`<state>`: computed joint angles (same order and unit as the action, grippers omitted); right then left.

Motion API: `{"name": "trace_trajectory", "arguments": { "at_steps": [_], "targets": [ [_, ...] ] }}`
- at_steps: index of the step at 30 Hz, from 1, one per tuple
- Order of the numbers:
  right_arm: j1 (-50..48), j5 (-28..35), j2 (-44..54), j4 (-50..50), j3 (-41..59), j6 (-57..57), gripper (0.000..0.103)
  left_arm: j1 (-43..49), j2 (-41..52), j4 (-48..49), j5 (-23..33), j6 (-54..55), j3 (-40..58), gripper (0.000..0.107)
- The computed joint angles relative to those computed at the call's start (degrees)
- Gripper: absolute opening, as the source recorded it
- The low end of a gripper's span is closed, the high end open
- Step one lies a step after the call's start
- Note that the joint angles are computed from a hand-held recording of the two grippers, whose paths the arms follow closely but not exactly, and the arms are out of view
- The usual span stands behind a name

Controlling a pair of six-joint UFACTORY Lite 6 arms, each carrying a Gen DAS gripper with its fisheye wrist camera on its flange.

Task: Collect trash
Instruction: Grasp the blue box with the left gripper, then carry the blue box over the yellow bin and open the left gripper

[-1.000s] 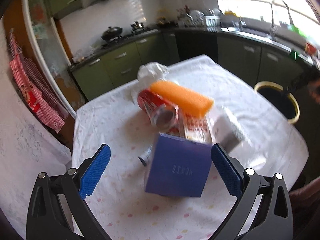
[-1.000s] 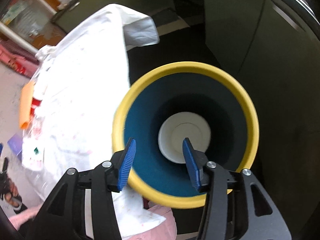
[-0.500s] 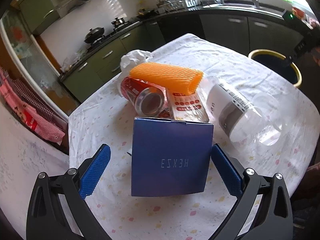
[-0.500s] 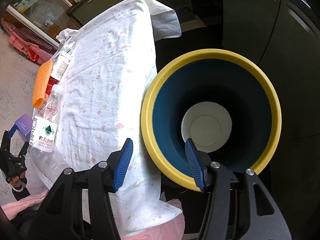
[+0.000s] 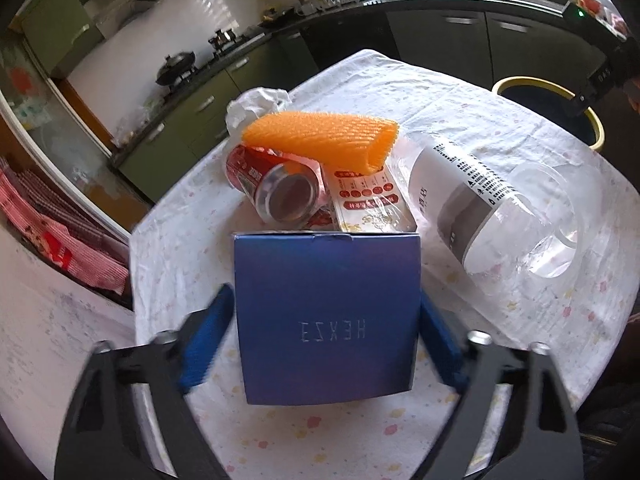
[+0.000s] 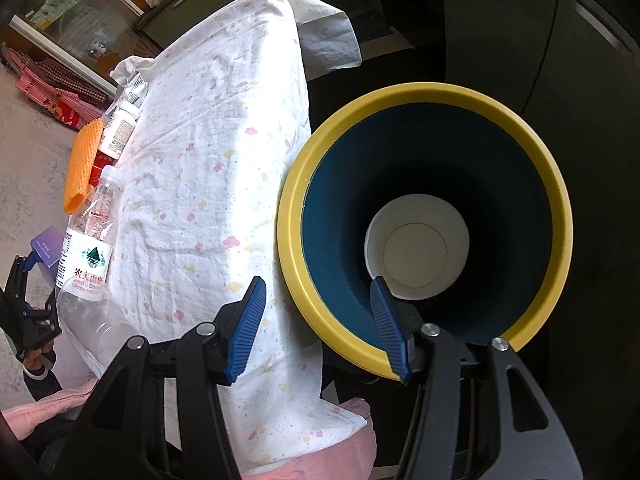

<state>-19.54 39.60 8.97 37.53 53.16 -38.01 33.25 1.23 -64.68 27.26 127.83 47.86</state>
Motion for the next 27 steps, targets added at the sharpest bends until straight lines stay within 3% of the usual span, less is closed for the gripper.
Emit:
{"name": "trace_trajectory", "arguments": {
  "at_steps": [9, 18, 23, 27],
  "targets": [
    [-0.1, -0.1, -0.7, 0.8, -0.8, -0.7, 0.052, 3.3, -0.6, 4.0, 5.7, -4.8, 3.1, 0.078],
    [-4.1, 0.8, -5.6, 2.5, -4.3, -4.2, 0.052, 4.7, -6.1, 11.0, 19.1, -17.9, 9.6, 0.078],
    [-9.8, 2.3, -10.1, 3.0, -7.1, -7.9, 0.052, -3.5, -11.0, 14.4, 24.1, -26.0, 10.6, 0.078],
    [-16.4, 3.6, -14.0, 1.9, -9.7, -11.2, 0.052, -15.5, -12.2, 18.2, 23.9, -35.3, 12.3, 0.078]
  ]
}}
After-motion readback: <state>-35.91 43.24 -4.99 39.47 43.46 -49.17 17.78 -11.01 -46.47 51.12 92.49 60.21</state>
